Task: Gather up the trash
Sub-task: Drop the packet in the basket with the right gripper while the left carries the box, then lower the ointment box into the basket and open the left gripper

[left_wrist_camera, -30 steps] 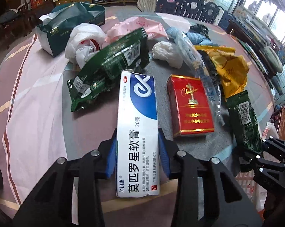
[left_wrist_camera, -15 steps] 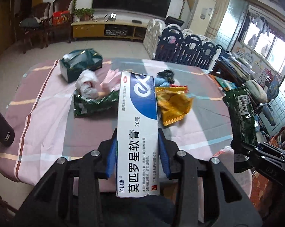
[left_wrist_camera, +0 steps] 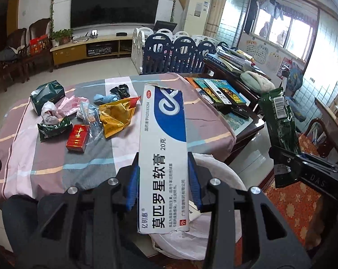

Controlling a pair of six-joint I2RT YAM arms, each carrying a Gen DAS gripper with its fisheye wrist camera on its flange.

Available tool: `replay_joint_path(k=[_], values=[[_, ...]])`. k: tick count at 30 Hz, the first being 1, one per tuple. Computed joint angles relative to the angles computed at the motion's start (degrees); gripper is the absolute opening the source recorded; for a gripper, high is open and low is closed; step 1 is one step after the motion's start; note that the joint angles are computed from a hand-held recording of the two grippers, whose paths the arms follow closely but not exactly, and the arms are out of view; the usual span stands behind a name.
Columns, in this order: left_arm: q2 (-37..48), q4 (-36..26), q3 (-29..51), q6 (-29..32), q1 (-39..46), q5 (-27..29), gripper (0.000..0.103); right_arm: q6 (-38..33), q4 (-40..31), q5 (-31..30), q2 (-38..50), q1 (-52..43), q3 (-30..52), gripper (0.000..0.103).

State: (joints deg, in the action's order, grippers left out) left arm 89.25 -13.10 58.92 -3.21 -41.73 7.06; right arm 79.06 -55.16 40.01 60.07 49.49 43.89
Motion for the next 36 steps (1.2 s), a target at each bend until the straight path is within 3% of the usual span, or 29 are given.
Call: replay_joint_path(k=[8,14,17,19,21,22,31,35,36], values=[[-2.0,0.4,-1.8,-1.7,-1.1,-1.5,0.040,-0.2,4.0,-2.5,-0.1,0.9,-2.5,0.027],[-1.2,0.1,-1.5,-1.8,-0.5,-0.7,0.040,-4.2,8.2,-9.7,1.8,-2.8,-4.4,0.027],[-1.1,0.3,-1.6,-1.8,-0.4,-0.7,0.040,-3.9,8.8,-11.7,2.9,-3.6,-4.5,0.035],[-1.2,0.1,-1.6,-2.0,-0.5,-0.7,0.040,-2.9,9.0,-12.3,2.4,-3.7,-4.8,0.049],[-0.9,0.0,-1.3,-2.0,-0.6,-0.6,0.040,-0.5,7.6,-11.4,0.6,-3.4,-5.1,0.065],[-0.8,0.0,-1.2,-2.0,-0.6,-0.4,0.040,1.1,6.7,-10.3,-0.6,-2.9,-5.2,0.069],[2.3,-0.7,0.0,-0.6,-1.4,3.2,0.040,9.8,-1.1,-3.6,-8.9,-1.0,-5.4,0.070],[5.3,-2.3,1.4,1.9,-2.2,8.7,0.040,12.1,-3.5,-1.8,-10.1,-0.2,-4.7,0.070],[6.3,-3.2,1.9,3.1,-2.7,9.7,0.046,12.2,-3.7,-1.6,-10.2,-0.2,-4.6,0.070]])
